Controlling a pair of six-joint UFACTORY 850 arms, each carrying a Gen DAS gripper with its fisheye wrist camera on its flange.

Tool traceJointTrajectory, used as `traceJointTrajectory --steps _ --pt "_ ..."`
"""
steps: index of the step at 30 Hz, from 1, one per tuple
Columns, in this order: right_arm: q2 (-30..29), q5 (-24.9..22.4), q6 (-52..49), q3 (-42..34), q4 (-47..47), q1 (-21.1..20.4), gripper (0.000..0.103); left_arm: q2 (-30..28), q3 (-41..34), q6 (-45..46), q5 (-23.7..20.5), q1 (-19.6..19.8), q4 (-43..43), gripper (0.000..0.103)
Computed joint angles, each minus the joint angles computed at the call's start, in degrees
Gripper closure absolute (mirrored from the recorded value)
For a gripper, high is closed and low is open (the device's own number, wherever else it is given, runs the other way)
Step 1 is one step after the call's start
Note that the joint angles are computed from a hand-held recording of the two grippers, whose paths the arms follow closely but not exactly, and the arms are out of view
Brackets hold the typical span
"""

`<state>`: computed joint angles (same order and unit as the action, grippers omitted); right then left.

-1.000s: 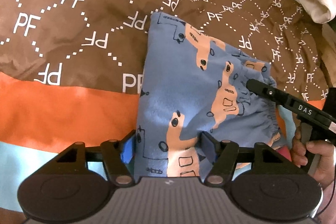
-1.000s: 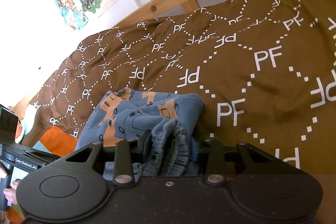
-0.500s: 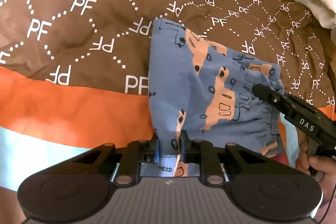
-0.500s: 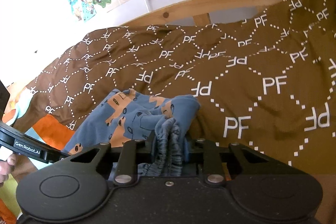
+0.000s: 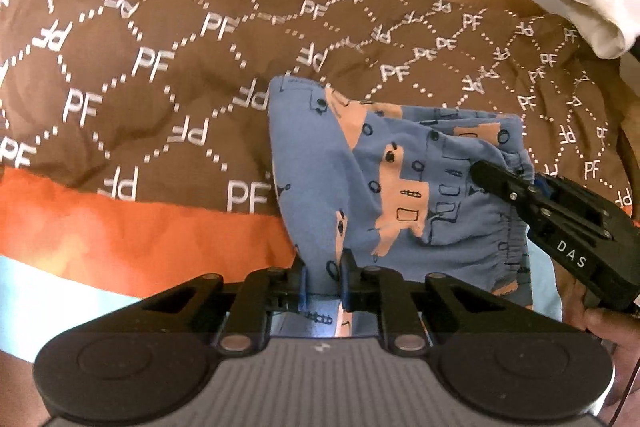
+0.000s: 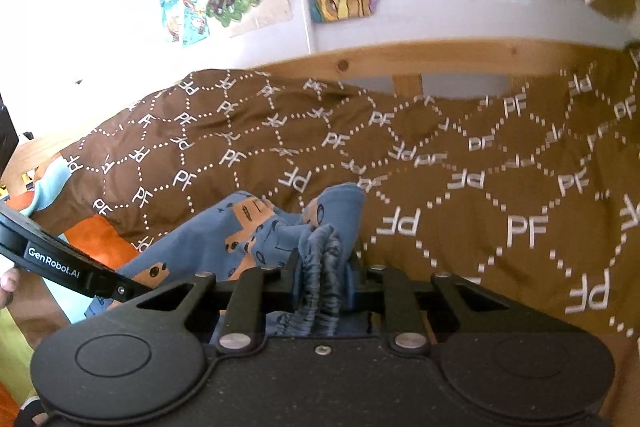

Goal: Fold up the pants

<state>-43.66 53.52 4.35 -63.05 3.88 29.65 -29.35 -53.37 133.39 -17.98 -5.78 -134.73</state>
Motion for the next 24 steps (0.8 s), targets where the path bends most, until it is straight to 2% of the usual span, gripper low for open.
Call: traceJointTrajectory --steps 7,13,17,24 --pt "1.71 3.48 -3.69 1.58 2.18 0.67 0.083 1.76 1.06 5.95 -1.96 -0.61 -4.41 0.087" --pt "3.49 5.94 -6.8 3.24 5.28 0.89 0.083 0.42 -1.07 1.05 -4.38 -0.55 0.74 0.087" --pt "3.69 5.04 -9.01 2.1 6.31 0.08 0.083 -2.0 -4.45 -1.79 -5.16 -0.81 3.76 0.087" --pt "1.84 1.36 -12.31 -4.65 5.56 -2.61 0.083 -6.66 -12.35 -3.84 -6.14 -1.11 5.51 0.087"
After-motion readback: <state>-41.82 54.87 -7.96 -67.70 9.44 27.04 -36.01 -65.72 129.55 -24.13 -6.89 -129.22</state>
